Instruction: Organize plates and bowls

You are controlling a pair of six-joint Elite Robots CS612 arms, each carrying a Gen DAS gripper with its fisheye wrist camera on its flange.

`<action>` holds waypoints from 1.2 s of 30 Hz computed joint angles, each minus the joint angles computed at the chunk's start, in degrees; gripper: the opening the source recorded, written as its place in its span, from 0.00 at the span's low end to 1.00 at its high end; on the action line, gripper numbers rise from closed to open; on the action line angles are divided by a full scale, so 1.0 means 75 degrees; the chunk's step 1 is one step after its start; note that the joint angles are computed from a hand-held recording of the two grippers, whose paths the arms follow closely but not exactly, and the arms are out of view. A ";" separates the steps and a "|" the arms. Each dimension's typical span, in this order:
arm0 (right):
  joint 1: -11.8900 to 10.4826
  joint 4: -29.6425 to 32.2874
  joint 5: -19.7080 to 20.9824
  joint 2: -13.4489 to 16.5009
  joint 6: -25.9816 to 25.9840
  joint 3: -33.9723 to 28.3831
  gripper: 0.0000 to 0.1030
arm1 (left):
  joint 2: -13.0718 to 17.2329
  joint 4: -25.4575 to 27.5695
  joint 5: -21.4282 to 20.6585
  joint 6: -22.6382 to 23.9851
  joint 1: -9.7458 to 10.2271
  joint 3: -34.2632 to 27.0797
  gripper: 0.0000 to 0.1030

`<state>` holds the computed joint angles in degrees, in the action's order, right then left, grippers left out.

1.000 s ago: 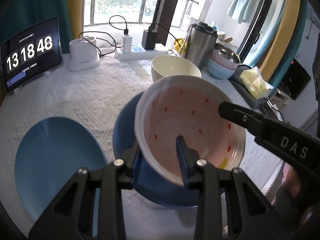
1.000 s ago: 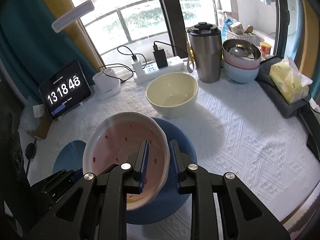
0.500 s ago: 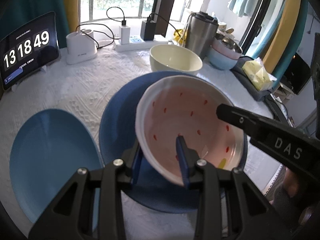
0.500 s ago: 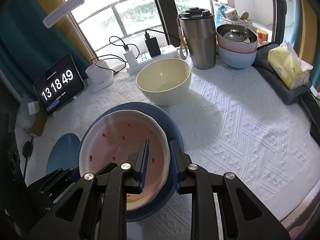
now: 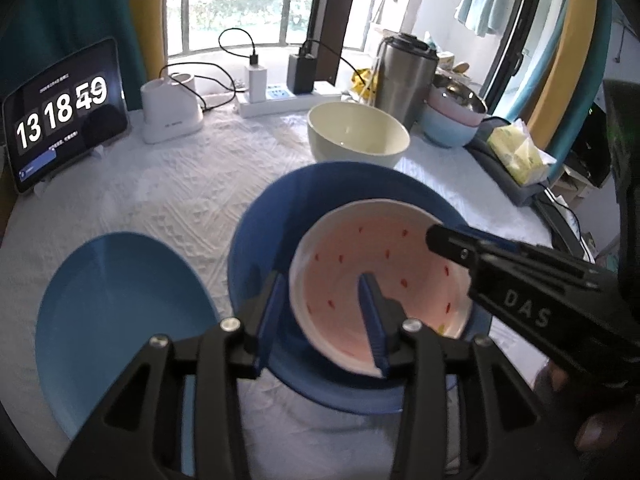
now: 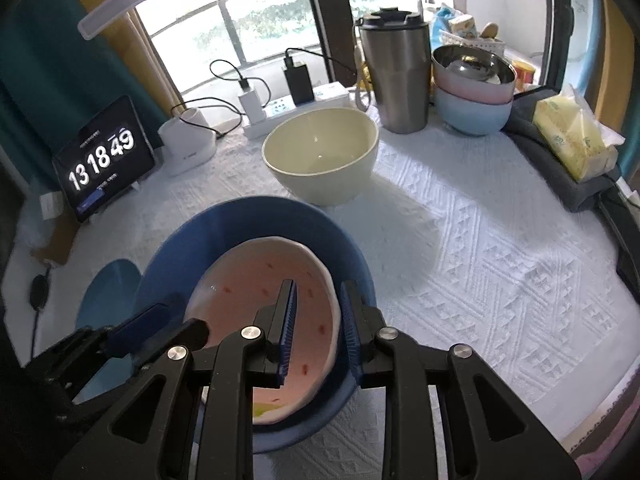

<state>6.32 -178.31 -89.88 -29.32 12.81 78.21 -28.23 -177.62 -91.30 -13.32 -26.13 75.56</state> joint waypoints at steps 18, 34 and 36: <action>0.0310 0.0713 -0.0959 0.0239 -0.1012 -0.0434 0.30 | -0.0134 -0.0609 0.0203 -0.0259 0.0227 0.0243 0.40; 0.0240 0.0404 -0.0732 0.0226 -0.0700 -0.0431 0.37 | -0.0029 -0.0304 0.0090 -0.0185 0.0267 -0.0003 0.40; 0.0213 0.0278 -0.0676 0.0192 -0.0667 -0.0388 0.37 | -0.0027 -0.0285 0.0106 -0.0190 0.0265 -0.0035 0.40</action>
